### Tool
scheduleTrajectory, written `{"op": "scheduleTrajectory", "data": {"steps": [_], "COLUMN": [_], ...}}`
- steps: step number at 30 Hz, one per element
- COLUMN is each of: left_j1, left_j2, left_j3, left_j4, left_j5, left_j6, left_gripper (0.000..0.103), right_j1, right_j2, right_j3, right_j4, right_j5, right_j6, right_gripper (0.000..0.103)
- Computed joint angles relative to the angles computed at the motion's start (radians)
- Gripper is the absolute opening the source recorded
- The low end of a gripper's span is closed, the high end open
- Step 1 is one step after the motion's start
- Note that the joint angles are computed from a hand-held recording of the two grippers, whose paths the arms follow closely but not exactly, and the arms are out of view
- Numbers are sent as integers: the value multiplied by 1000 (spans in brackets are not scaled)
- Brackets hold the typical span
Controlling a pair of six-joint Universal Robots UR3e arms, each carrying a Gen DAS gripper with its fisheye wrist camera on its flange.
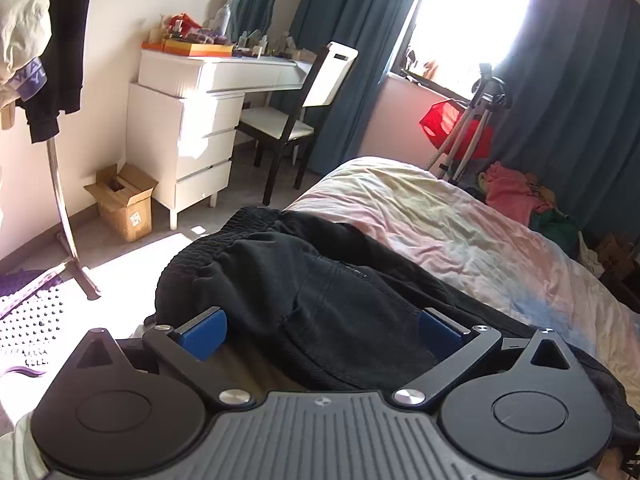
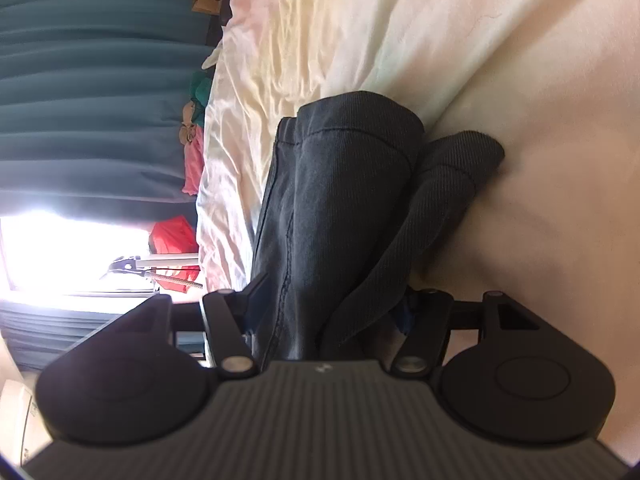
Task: Fold clothes
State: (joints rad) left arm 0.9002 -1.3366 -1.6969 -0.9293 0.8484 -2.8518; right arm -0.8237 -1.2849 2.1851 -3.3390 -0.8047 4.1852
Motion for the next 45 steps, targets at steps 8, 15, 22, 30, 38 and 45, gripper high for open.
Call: {"op": "scheduleTrajectory", "data": {"steps": [8,15,22,30,38,45], "left_j1": [-539,-916,-923,-914,-945,-954], "left_j2": [-285,-778,-967,-1000,-1032,-1043], "left_j3": [131,474,492,461,480,491], "left_j4": [431,589,582,617,653,659], "left_j5": [221,540,584,602,674,691], "left_j6": [-205,-297,-275,-269,-251,-255], "left_gripper": [103,103,103,103,103,103], "right_j1": [-21,-51,-42,-8,71,101], "right_j2": [55,68,56,183,179,177], "right_j3": [1,37,34,-79,-208,-222], "right_j4": [-98,-215,-191,-349,-24,-6], "right_j5": [25,46,15,-33,-166,-248], "right_j6": [22,43,1,39,-134,-160], "right_gripper": [64,64,64,64,61,21]}}
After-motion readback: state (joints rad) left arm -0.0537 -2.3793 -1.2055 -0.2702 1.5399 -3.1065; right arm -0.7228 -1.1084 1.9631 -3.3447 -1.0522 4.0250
